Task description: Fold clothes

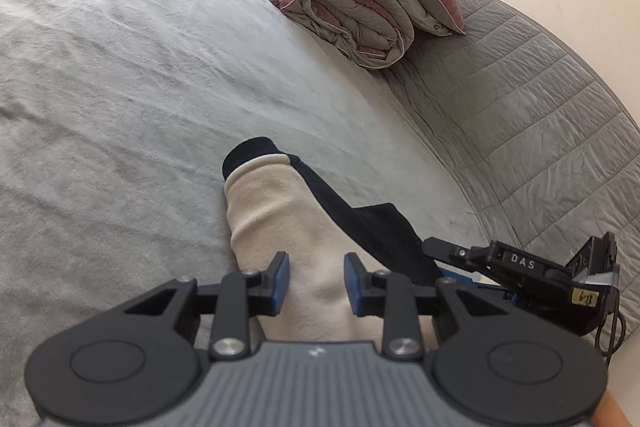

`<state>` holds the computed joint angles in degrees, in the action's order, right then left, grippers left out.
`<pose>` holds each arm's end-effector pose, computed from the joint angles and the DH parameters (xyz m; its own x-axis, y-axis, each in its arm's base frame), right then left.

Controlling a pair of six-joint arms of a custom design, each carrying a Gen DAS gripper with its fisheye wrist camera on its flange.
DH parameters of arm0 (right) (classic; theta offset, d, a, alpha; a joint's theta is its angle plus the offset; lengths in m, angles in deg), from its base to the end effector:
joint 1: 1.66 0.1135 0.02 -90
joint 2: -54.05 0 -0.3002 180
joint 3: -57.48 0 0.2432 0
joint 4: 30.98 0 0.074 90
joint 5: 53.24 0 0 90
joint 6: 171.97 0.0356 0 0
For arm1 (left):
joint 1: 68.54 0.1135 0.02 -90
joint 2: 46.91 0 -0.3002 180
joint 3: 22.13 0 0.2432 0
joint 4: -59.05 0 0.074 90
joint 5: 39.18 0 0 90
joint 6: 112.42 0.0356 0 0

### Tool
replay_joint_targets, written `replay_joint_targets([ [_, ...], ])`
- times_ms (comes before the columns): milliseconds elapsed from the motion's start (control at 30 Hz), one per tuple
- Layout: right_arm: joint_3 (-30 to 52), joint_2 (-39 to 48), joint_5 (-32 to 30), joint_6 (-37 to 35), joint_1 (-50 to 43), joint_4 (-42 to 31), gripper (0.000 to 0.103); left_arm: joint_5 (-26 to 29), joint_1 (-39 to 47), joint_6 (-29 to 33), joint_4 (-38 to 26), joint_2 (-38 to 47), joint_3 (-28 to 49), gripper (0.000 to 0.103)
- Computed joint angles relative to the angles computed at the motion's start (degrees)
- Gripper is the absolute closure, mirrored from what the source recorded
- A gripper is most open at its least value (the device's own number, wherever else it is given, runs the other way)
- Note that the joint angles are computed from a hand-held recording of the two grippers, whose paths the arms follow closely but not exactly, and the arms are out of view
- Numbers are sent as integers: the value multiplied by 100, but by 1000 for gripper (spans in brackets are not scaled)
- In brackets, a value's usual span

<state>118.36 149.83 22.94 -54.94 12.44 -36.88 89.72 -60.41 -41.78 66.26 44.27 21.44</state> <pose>0.3198 0.0891 0.2021 -0.7517 0.2662 -0.6034 -0.0789 0.8720 0.4831 0.2681 0.0157 0.1681 -0.7258 -0.3643 -0.5836 0.1301 0.7603 -0.6364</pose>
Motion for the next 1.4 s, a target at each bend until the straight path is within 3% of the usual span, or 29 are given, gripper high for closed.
replay_joint_targets([
  [233,-61,383,512,-140,301,454,60,-231,-57,-186,375,290,57,74],
  [300,-217,296,536,-150,275,729,74,-414,-100,-213,510,288,14,74],
  [433,-490,186,761,-195,288,1233,79,-804,-229,39,444,322,1,78],
  [567,-352,407,988,-145,362,1055,79,-1130,-341,313,107,178,65,78],
  [633,-324,386,965,-175,354,983,77,-1043,-237,292,-160,172,200,71],
  [800,-407,48,552,-75,-1,918,37,-552,87,-155,-217,481,420,63],
  [933,-357,135,51,116,-298,1079,36,-605,-28,-526,-130,788,693,62],
  [1067,76,613,-49,-92,-91,1070,36,-951,-360,-767,-190,1059,1077,62],
  [1133,315,926,39,-231,87,1096,45,-1163,-479,-824,-173,1122,1157,67],
  [1200,443,1109,288,-362,226,1067,80,-1413,-570,-914,-14,1087,1065,77],
  [1300,91,1053,670,-347,254,1650,87,-1681,-620,-1040,493,953,675,83],
  [1400,-74,1090,746,-229,168,1796,92,-1819,-682,-1034,570,955,593,81],
])
